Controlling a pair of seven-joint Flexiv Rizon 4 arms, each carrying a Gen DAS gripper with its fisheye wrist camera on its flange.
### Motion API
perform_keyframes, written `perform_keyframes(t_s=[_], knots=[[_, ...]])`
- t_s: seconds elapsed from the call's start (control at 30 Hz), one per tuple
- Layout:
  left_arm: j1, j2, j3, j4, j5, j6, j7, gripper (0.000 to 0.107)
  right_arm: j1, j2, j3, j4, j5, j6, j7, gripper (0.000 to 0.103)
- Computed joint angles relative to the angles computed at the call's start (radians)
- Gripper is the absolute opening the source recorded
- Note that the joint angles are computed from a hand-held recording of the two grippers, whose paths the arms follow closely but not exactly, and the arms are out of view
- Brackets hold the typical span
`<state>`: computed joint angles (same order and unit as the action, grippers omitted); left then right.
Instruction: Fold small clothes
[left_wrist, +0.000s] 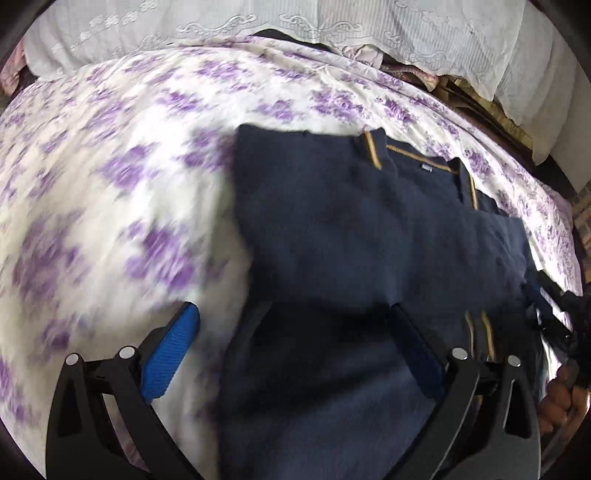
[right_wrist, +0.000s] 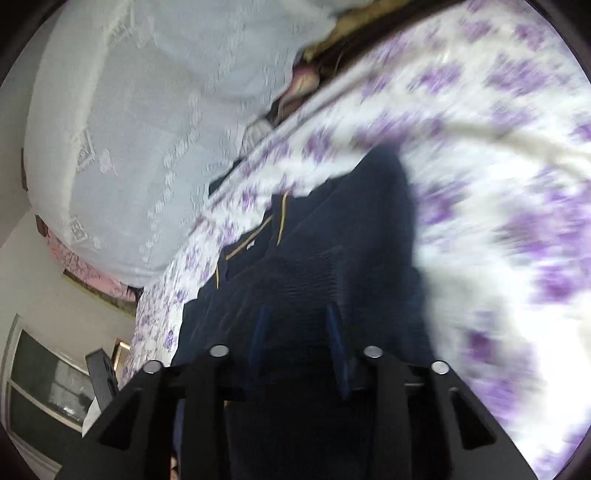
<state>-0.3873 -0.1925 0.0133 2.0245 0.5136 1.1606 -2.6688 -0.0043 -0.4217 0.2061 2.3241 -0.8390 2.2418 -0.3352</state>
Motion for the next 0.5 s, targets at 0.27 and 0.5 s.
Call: perform_keyframes(t_s=[0.27,0.5], knots=[[0.020,0.112,-0.029,0.150,0.035,0.068,-0.063,0.098,-0.109,0.087,-0.054,0.154,-0.110,0.085,0.002,0.059],[0.020,0.116,-0.068,0.194,0.025,0.136,-0.005,0.098,-0.127,0.095,-0.100,0.185,-0.264,0.121,0.006,0.060]])
